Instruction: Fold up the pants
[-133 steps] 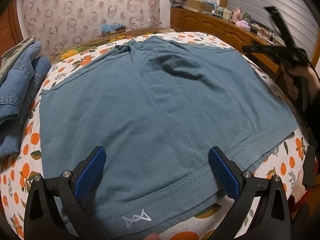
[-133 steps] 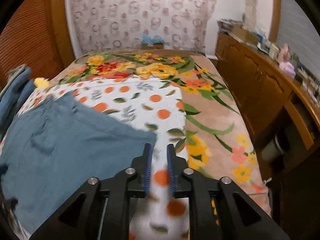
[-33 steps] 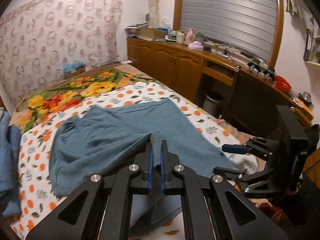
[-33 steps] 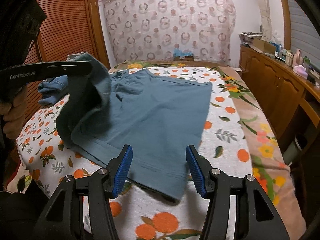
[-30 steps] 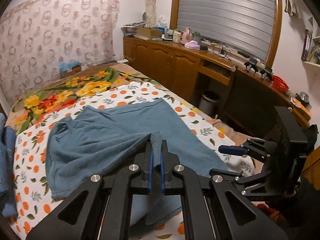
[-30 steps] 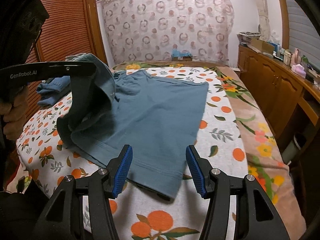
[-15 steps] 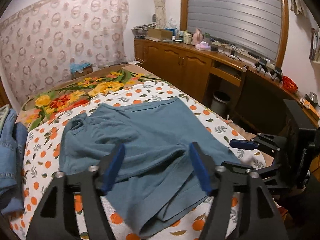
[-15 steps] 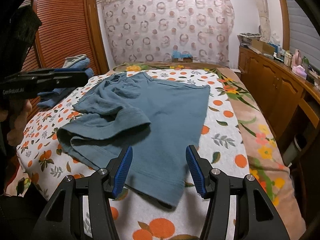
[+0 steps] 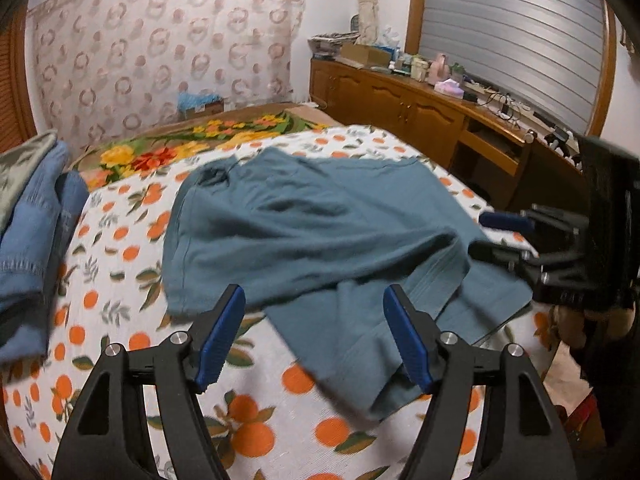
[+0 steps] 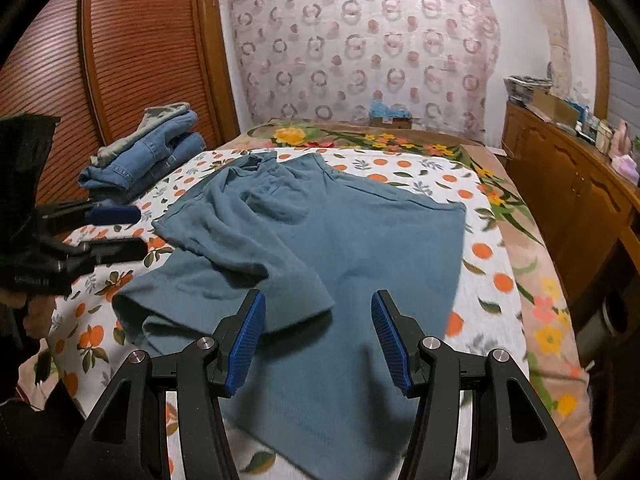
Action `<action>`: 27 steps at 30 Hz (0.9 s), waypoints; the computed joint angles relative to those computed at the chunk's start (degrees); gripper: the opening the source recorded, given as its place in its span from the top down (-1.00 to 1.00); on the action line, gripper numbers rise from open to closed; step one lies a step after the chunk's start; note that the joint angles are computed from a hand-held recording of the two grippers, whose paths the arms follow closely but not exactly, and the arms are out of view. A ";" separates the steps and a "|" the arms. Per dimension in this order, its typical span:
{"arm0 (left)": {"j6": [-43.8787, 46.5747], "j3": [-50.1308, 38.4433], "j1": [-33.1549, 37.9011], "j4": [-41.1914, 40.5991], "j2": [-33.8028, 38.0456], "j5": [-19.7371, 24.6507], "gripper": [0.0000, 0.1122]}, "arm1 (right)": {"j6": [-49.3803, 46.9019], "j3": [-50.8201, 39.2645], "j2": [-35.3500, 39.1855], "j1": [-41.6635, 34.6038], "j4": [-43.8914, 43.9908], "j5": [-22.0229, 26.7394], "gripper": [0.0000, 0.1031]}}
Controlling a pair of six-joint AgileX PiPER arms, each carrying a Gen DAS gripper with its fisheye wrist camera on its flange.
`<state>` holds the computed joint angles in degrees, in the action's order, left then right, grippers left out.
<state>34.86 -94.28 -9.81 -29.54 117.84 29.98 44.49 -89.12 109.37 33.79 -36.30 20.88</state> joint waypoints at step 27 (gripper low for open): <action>-1.21 5.31 -4.34 4.40 0.66 -1.19 -0.29 | -24.36 -11.71 4.14 -1.57 23.15 3.99 0.82</action>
